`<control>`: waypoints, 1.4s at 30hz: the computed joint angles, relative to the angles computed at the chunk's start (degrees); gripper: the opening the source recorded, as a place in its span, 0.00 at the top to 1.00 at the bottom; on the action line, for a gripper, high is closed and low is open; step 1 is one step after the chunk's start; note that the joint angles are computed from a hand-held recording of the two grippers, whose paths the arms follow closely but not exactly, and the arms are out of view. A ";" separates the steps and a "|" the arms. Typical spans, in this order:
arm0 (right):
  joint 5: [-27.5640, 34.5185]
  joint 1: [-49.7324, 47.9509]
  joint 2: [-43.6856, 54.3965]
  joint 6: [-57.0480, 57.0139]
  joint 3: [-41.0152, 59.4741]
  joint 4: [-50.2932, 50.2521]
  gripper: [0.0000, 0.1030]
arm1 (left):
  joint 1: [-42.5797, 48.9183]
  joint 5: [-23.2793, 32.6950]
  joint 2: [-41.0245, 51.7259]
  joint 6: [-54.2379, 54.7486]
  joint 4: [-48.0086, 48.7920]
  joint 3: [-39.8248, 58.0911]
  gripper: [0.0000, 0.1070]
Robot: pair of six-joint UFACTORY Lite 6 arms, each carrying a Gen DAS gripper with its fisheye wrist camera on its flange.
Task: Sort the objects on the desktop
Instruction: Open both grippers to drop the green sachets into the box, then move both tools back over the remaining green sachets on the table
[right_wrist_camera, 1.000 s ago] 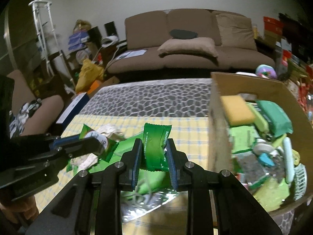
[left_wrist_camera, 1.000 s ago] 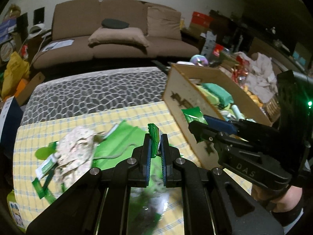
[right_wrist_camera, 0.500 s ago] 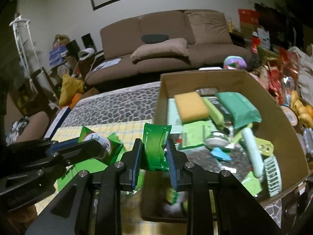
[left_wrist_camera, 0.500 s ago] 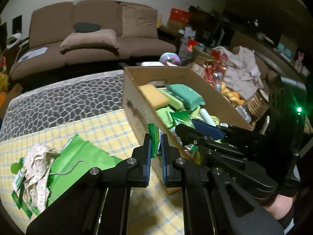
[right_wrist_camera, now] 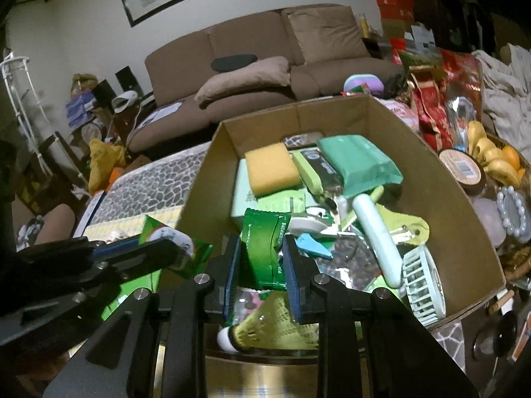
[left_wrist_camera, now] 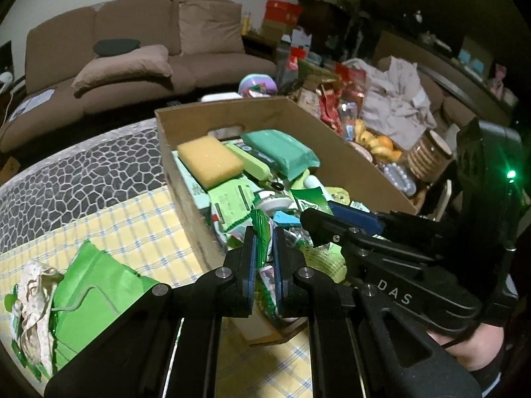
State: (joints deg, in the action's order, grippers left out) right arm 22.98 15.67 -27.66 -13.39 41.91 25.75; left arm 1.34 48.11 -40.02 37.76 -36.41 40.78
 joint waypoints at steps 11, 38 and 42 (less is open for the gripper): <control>1.01 -4.11 2.89 -12.43 0.47 14.52 0.67 | -7.79 -7.27 3.39 -9.32 7.11 -1.59 0.92; -4.38 4.83 3.25 11.46 2.23 -6.91 0.00 | 27.68 8.84 1.43 14.96 -6.80 0.71 0.04; -4.73 8.59 4.28 23.92 3.44 -19.11 0.00 | 32.90 11.65 1.88 18.89 -8.54 0.69 0.04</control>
